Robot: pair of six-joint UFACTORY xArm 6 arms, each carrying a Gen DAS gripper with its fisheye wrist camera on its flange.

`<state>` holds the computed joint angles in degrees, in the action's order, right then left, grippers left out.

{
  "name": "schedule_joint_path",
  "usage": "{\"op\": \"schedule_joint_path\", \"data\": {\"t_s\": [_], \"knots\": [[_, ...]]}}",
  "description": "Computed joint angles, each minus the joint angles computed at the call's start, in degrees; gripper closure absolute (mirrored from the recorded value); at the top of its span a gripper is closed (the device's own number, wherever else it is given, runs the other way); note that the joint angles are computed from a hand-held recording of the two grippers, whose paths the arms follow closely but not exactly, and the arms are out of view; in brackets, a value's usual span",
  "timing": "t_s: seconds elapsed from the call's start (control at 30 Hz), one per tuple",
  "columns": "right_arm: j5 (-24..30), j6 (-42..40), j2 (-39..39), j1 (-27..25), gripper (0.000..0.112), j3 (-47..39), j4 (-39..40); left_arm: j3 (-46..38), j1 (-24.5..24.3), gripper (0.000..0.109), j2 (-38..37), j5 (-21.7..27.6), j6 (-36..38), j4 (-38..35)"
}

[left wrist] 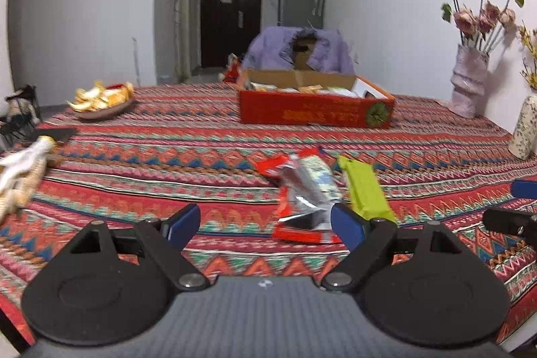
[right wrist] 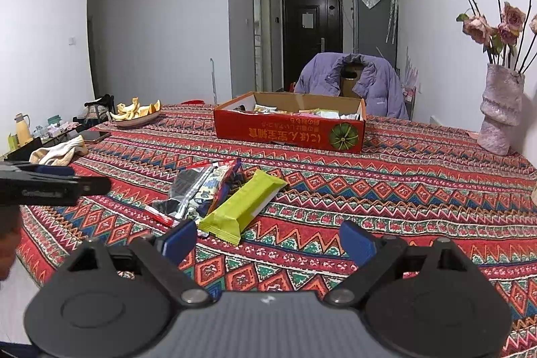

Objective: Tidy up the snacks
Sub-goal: 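Withdraw both tools from the box back to the last snacks, then grasp red-silver wrappers with the left tool while the right tool grasps a green-yellow bar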

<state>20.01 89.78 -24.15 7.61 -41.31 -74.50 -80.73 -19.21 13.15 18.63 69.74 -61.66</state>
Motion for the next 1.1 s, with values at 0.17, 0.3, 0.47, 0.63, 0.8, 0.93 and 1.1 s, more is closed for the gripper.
{"op": "schedule_joint_path", "data": {"t_s": [0.17,0.3,0.47,0.63,0.8,0.93,1.1], "knots": [[-3.24,-1.42,3.48,-2.26,0.021,-1.85,1.85,-6.30,-2.99,0.020,6.68,1.00,-7.47,7.35],[-5.78,-3.97,7.09,-3.98,0.022,-3.72,4.48,-13.56,-4.54,0.020,13.35,1.66,-11.74,11.87],[-9.42,-6.91,12.50,-6.00,0.023,-7.01,7.49,-24.18,-4.70,0.020,22.50,3.09,-23.56,23.78],[-11.98,-9.89,18.73,-7.58,0.023,-11.45,11.47,-34.73,-2.88,0.020,29.31,10.36,-26.86,27.20],[-14.09,-11.23,25.31,-8.65,0.024,-17.41,13.10,-35.25,-0.27,0.020,29.80,8.07,-31.10,32.22],[-14.84,-11.36,32.64,-8.56,0.024,-24.42,15.27,-37.60,1.54,0.020,30.40,10.42,-30.44,31.67],[-14.59,-17.95,39.51,-7.68,0.037,-31.22,21.19,-43.89,0.73,0.020,34.77,10.51,-33.64,35.71]]}}
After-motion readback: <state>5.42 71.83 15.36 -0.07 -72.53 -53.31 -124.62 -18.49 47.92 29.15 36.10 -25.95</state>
